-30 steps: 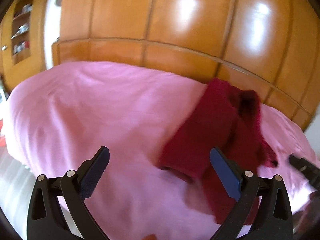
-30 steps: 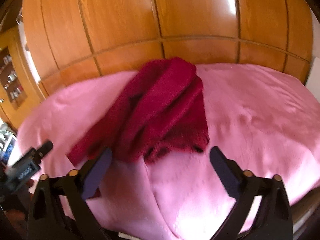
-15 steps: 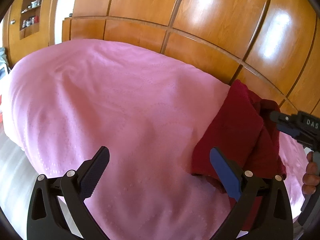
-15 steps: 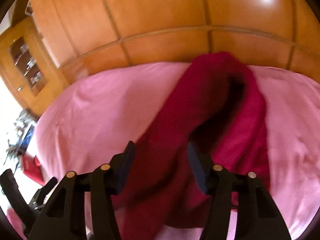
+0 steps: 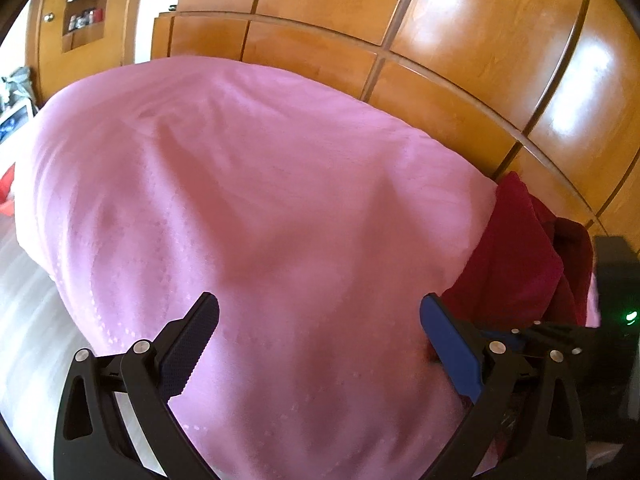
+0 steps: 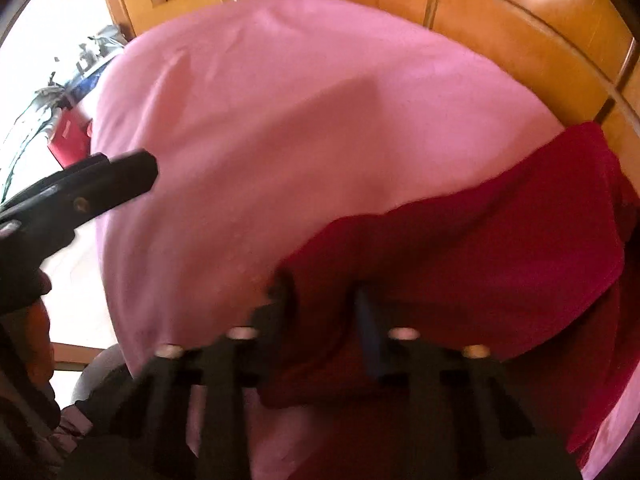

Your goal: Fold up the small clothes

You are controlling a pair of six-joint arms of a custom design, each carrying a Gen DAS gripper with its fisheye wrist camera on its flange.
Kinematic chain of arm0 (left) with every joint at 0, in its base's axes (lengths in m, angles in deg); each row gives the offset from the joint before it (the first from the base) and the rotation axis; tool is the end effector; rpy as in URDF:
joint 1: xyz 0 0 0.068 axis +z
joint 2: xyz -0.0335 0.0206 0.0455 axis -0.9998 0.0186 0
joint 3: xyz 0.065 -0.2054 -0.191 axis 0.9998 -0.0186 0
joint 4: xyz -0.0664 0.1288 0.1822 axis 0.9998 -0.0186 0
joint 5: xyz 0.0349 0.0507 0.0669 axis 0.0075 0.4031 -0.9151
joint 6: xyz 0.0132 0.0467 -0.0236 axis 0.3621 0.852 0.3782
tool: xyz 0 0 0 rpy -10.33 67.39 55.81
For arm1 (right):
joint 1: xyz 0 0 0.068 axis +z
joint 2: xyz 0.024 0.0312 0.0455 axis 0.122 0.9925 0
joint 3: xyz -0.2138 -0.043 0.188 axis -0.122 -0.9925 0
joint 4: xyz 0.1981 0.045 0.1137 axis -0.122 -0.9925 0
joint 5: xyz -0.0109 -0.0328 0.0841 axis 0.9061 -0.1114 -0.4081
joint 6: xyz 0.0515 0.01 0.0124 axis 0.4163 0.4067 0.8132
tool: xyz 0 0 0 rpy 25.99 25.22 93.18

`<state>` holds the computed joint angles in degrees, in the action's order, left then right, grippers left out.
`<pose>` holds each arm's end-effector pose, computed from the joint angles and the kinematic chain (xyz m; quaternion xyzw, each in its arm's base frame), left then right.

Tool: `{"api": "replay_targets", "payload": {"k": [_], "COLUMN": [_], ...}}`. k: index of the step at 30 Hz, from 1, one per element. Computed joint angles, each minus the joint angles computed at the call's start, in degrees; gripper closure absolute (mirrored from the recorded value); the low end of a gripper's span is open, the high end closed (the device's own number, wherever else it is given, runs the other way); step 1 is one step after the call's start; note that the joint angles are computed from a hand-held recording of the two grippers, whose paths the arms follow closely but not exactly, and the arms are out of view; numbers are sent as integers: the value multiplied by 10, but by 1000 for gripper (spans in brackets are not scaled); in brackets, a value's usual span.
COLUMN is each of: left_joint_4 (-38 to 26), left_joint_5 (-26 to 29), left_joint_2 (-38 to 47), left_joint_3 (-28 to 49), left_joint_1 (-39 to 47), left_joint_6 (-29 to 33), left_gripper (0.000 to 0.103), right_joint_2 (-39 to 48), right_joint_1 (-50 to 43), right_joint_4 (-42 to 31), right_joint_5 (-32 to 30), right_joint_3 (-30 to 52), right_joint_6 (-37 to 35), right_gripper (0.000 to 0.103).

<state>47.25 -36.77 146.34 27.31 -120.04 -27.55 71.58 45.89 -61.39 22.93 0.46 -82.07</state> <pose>0.2225 -0.1225 0.1053 -0.1269 0.9166 -0.0986 0.3661 0.2676 0.2192 0.1247 -0.2812 0.9374 0.1102 0.1736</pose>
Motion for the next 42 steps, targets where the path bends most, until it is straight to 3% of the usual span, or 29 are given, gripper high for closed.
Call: {"api": "replay_targets", "payload": {"k": [6, 10, 12, 17, 22, 27, 28, 29, 30, 32, 35, 38, 42], "left_joint_4": [-6, 0, 14, 15, -38, -140, -165, -191, -204, -223, -206, -185, -201], "left_joint_5": [17, 45, 86, 187, 275, 261, 256, 252, 241, 230, 225, 239, 185], "left_joint_2": [14, 14, 10, -8, -9, 35, 49, 65, 75, 96, 97, 69, 36], "left_joint_3": [11, 20, 24, 54, 103, 166, 184, 207, 218, 236, 224, 201, 219], "left_joint_1": [9, -6, -17, -57, -109, -160, -165, -161, -166, -162, -141, -103, -42], "left_joint_6": [14, 38, 60, 127, 183, 242, 255, 270, 274, 282, 280, 278, 290], "left_gripper": [3, 4, 5, 6, 6, 6, 12, 26, 34, 64, 90, 92, 92], "right_joint_2": [-170, -255, -264, -212, -102, 7, 17, 17, 10, -20, -56, -84, -114], "right_joint_1": [-155, -313, -407, -618, -735, -798, -802, -808, -812, -823, -809, -777, -713], "right_joint_4": [14, -20, -40, -36, 7, -31, -36, -29, -16, 14, 17, 5, -5], "right_joint_5": [-89, -59, -30, 65, 188, 219, 213, 203, 183, 143, 63, -20, -116], "right_joint_3": [-28, -3, 26, 101, 181, 269, 271, 255, 229, 167, 87, 10, -90], "right_joint_6": [1, -39, -62, -117, -146, -120, -109, -100, -96, -111, -126, -135, -119], "right_gripper": [93, 93, 93, 93, 93, 89, 77, 63, 42, 35, 28, 28, 29]}}
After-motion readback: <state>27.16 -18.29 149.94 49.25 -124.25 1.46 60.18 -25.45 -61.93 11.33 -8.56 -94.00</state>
